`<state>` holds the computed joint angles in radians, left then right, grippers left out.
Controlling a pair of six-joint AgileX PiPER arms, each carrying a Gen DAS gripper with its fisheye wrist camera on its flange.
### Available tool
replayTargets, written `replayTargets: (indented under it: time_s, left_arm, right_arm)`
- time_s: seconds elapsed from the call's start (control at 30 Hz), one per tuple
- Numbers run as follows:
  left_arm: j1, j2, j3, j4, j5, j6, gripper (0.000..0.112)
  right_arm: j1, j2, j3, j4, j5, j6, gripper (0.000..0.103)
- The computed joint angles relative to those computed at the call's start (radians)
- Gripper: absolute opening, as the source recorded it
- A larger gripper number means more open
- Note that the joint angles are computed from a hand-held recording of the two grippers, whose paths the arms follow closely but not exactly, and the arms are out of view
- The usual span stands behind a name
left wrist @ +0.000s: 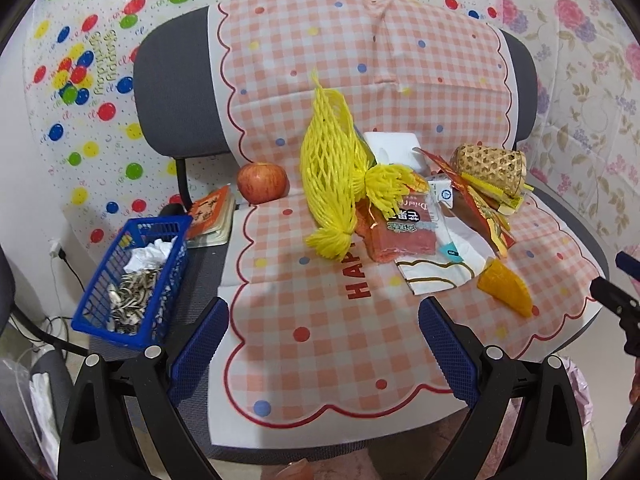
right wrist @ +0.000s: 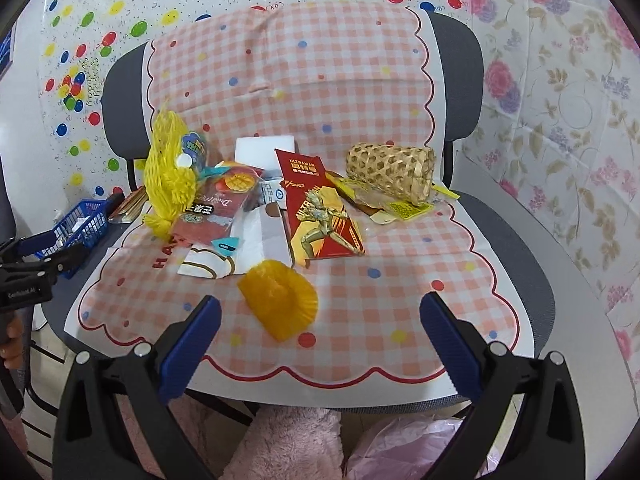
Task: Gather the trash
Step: 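Reach the right tool to the yellow foam net and close on it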
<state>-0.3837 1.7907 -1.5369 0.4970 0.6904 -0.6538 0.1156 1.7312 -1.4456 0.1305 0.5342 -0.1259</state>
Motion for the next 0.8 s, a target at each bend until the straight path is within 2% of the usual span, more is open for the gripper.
replayTargets:
  time_s: [0.13, 0.3, 0.5, 0.63, 0.8]
  left_arm:
    - [-0.019, 0.063, -0.077, 0.027, -0.011, -0.001, 0.095]
    - [-0.055, 0.133, -0.187, 0.004, -0.060, 0.077, 0.095]
    - [-0.112, 0.164, -0.318, -0.137, -0.113, 0.249, 0.095]
    - [-0.151, 0.192, -0.400, -0.197, -0.085, 0.318, 0.095]
    - [-0.157, 0.178, -0.375, -0.294, -0.115, 0.363, 0.095]
  right_arm:
    - [0.005, -0.039, 0.011, -0.101, 0.026, 0.092, 0.097]
    - [-0.002, -0.185, 0.113, -0.332, 0.004, 0.320, 0.097]
    - [-0.079, -0.371, 0.237, -0.455, 0.048, 0.505, 0.097]
    - [-0.129, -0.452, 0.288, -0.455, 0.080, 0.533, 0.097]
    - [-0.115, -0.472, 0.278, -0.470, 0.120, 0.541, 0.097]
